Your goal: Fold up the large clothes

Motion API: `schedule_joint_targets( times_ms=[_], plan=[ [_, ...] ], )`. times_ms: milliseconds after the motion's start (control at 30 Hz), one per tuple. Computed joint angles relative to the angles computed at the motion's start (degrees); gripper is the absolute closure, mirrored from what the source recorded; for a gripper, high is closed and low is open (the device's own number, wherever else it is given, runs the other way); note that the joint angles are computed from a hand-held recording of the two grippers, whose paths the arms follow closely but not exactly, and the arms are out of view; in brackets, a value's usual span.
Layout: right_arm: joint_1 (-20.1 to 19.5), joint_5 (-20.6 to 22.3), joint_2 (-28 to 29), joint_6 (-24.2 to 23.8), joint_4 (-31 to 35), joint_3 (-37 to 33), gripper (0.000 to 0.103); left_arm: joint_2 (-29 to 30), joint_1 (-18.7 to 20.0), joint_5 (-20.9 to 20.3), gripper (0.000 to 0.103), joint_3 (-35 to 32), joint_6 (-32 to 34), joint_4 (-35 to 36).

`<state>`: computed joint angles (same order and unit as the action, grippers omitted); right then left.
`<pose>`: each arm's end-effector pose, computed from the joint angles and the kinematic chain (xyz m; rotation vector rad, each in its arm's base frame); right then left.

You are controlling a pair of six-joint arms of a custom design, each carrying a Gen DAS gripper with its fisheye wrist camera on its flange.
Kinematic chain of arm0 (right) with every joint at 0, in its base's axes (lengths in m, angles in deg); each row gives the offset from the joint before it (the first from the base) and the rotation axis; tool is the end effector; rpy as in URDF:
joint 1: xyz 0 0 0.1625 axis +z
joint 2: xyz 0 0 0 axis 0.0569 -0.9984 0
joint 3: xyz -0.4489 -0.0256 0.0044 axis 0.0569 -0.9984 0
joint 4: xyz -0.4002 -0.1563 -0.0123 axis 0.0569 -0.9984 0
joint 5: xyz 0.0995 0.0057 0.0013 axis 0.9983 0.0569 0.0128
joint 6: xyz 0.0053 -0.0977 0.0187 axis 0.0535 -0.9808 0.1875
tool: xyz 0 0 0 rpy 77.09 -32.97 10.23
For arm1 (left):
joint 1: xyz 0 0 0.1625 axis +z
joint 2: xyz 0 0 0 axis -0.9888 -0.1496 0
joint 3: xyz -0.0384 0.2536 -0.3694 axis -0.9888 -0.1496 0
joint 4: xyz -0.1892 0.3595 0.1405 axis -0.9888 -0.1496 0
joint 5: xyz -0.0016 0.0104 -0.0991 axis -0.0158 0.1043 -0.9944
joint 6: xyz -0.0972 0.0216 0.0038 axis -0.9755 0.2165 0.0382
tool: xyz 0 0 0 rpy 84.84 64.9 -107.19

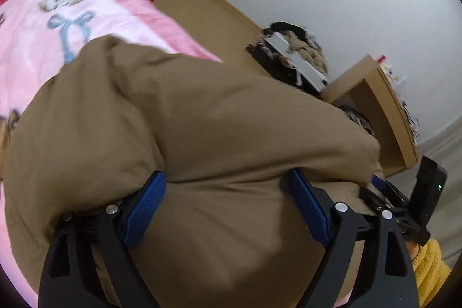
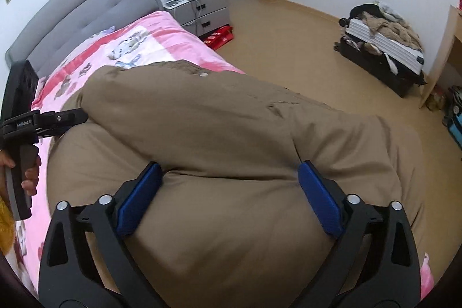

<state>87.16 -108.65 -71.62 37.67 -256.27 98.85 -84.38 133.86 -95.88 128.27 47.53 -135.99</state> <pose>0.0889 -0.6256 0.4095 0.1323 -2.3620 0.9371 -0.4089 -0.7943 0.1358 0.6262 2.8692 -0.3555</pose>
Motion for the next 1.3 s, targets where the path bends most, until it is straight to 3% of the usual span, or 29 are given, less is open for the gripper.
schedule_joint_targets(
  times_ms=[133, 200, 267, 333, 367, 433, 533, 567, 633, 733, 833, 933, 1100, 1300],
  plan=[
    [-1.9, 3.4, -1.02, 0.07, -1.23, 0.41, 0.01, -0.41, 1.2, 4.27, 0.017, -1.08, -3.75, -1.19],
    [-2.12, 0.99, -0.43, 0.13, -3.29, -0.74, 0.009, -0.44, 1.22, 8.5, 0.017, -2.24, -7.51, 1.03],
    [-2.98, -0.16, -0.72, 1.66, -4.48, -1.27, 0.008, 1.37, 1.9, 8.92, 0.017, -7.39, -11.73, 8.0],
    [-3.93, -3.09, -0.3, 5.9, -0.66, -3.15, 0.008, 3.39, 1.87, 11.04, 0.017, -11.82, -14.08, 14.44],
    [-4.83, -3.44, -0.33, 7.83, 1.72, -3.82, 0.008, 3.6, 0.99, 14.9, 0.017, -11.94, -14.7, 15.76],
    [-4.79, -5.14, -0.47, 8.41, 0.57, -3.95, 0.008, 2.31, -0.95, 20.48, 0.017, -9.09, -13.59, 12.72],
    [-3.75, -4.43, -2.45, 10.1, -1.96, -2.28, 0.008, -2.0, -3.37, 22.22, 0.017, -0.87, -7.76, 1.72],
    [-2.75, -3.92, -3.59, 8.98, -5.34, -0.58, 0.008, -3.94, -4.37, 22.58, 0.016, 2.83, -5.75, -3.19],
    [0.53, -4.84, -5.41, 3.63, -12.06, 3.12, 0.008, -7.29, -6.3, 23.29, 0.005, 9.65, -3.4, -12.5],
    [6.58, -11.94, -5.91, -2.67, -19.21, 6.68, 0.008, -11.21, -8.74, 22.41, 0.005, 16.91, -4.65, -21.72],
    [12.24, -18.74, -6.83, -3.71, -22.9, 9.55, 0.008, -14.84, -12.6, 26.94, 0.005, 21.5, -10.74, -19.03],
    [17.37, -22.73, -7.77, -4.63, -26.71, 12.1, 0.008, -18.48, -16.51, 29.81, 0.005, 25.85, -14.6, -15.81],
    [23.63, -28.38, -10.95, -2.55, -20.91, 14.58, 0.008, -21.79, -22.04, 31.49, 0.005, 28.32, -15.8, -5.74],
    [30.34, -37.03, -12.28, 0.03, -16.39, 16.13, 0.008, -23.54, -27.07, 35.74, 0.005, 30.68, -15.78, -0.54]
  ],
)
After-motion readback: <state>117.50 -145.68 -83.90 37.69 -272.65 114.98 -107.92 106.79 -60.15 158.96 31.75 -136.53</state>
